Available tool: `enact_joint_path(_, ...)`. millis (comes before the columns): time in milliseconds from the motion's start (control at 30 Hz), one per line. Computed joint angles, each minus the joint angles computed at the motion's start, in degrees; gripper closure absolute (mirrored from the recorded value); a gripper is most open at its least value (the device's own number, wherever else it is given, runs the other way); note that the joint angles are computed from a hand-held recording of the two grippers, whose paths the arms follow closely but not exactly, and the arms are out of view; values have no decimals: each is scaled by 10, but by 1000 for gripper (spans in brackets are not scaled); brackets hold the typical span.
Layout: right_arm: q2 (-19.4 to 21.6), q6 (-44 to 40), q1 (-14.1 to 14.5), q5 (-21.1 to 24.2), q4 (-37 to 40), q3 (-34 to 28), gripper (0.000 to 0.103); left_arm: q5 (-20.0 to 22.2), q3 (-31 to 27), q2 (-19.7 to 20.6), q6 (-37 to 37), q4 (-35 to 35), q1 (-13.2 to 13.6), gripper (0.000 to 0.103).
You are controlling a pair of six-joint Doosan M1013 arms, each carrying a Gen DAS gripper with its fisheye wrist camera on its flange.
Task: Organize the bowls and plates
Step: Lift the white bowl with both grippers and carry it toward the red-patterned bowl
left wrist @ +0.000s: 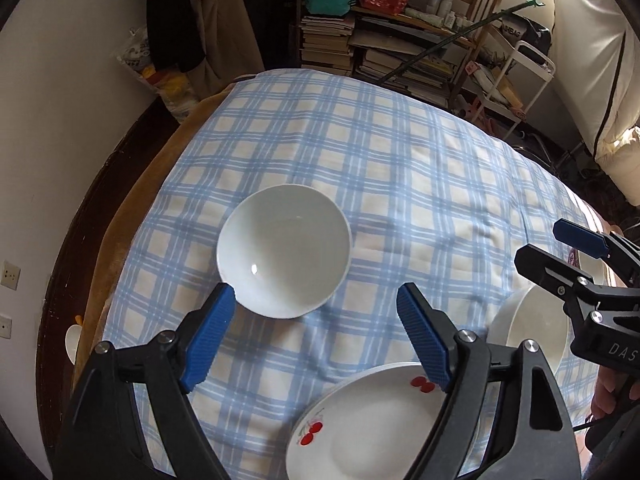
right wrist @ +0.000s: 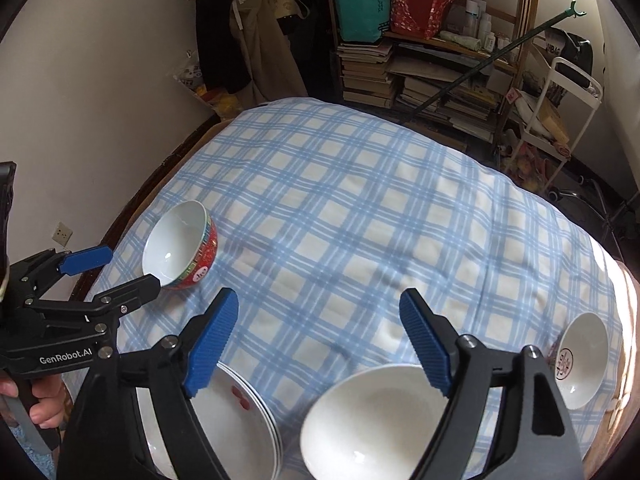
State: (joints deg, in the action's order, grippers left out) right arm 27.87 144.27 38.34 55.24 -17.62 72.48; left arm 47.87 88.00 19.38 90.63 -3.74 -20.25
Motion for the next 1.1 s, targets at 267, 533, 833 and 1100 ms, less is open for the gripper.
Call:
enact_joint_path(267, 52, -7, -4, -4, 41, -60, 15, -4, -15, 30, 8, -41, 39, 21)
enact_joint_path(533, 94, -14, -7, 7, 80, -105, 15, 10, -36, 66, -3, -51, 56, 26)
enact_joint_path(833, 143, -34, -8, 23, 133, -159, 48, 32, -40, 91, 19, -122, 73, 83)
enact_joint_path(1100, 162, -42, -11, 34, 178, -177, 86, 16, -28, 90, 20, -178, 80, 96)
